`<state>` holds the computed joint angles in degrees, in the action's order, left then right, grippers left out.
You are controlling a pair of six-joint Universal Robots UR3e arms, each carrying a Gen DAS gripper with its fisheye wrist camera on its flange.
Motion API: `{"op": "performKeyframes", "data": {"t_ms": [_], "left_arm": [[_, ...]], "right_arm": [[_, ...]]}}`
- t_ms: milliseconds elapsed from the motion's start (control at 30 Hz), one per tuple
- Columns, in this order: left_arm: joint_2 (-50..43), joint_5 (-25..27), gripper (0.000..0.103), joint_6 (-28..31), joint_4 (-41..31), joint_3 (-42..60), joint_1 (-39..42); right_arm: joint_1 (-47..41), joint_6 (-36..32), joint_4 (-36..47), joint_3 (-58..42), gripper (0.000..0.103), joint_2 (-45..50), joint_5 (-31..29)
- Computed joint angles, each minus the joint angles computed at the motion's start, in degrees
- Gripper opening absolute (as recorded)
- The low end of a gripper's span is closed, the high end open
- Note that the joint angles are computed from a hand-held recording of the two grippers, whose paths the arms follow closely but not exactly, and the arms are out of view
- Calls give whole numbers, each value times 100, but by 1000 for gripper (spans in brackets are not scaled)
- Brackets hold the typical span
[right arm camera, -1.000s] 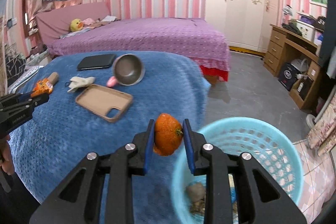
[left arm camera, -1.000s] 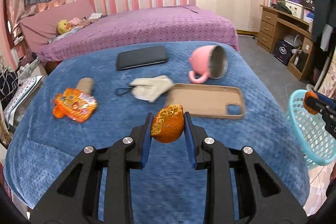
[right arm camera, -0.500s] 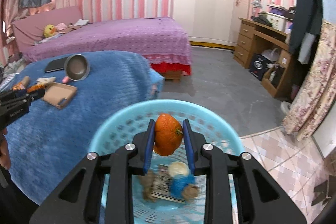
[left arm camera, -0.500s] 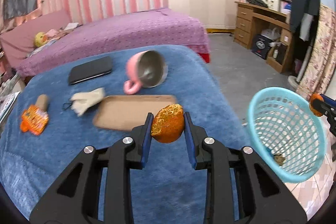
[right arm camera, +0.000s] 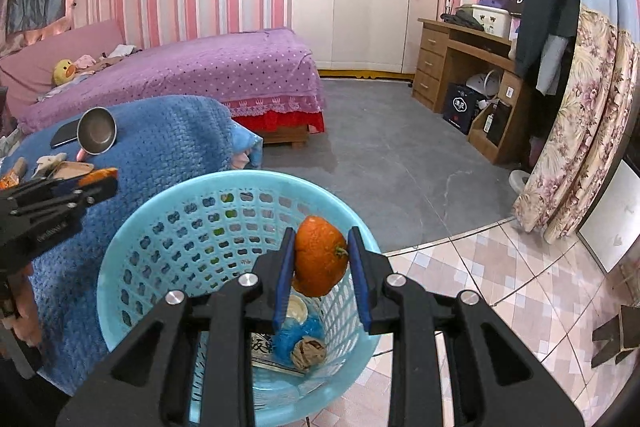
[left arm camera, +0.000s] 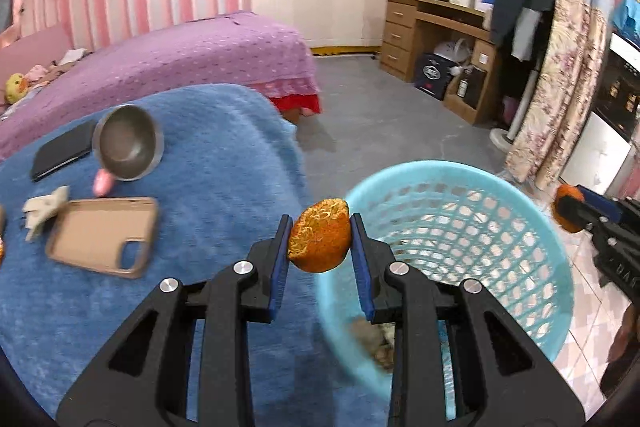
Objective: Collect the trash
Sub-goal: 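Open the left tool over the basket while the right tool releases its mandarin into it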
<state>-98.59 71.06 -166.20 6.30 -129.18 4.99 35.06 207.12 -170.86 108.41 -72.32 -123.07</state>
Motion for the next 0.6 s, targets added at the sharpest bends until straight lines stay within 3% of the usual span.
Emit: {"op": "performKeyframes", "data": {"t_ms": [133, 167, 233, 333, 500, 600], "left_arm": [[-243, 143, 33, -42, 267, 141, -383], [-296, 187, 39, -70, 274, 194, -434], [-331, 164, 62, -129, 259, 239, -415], [-269, 102, 77, -124, 350, 167, -220], [15, -11, 91, -2, 424, -100, 345], [190, -90, 94, 88, 437, -245, 677]], "right_arm": [[-33, 48, 7, -10, 27, 22, 40], [-27, 60, 23, -37, 27, 37, 39], [-24, 53, 20, -42, 27, 41, 31], [-23, 21, 6, -70, 27, 82, 28], [8, 137, -31, -191, 27, 268, 72], [55, 168, -3, -382, 28, 466, 40]]}}
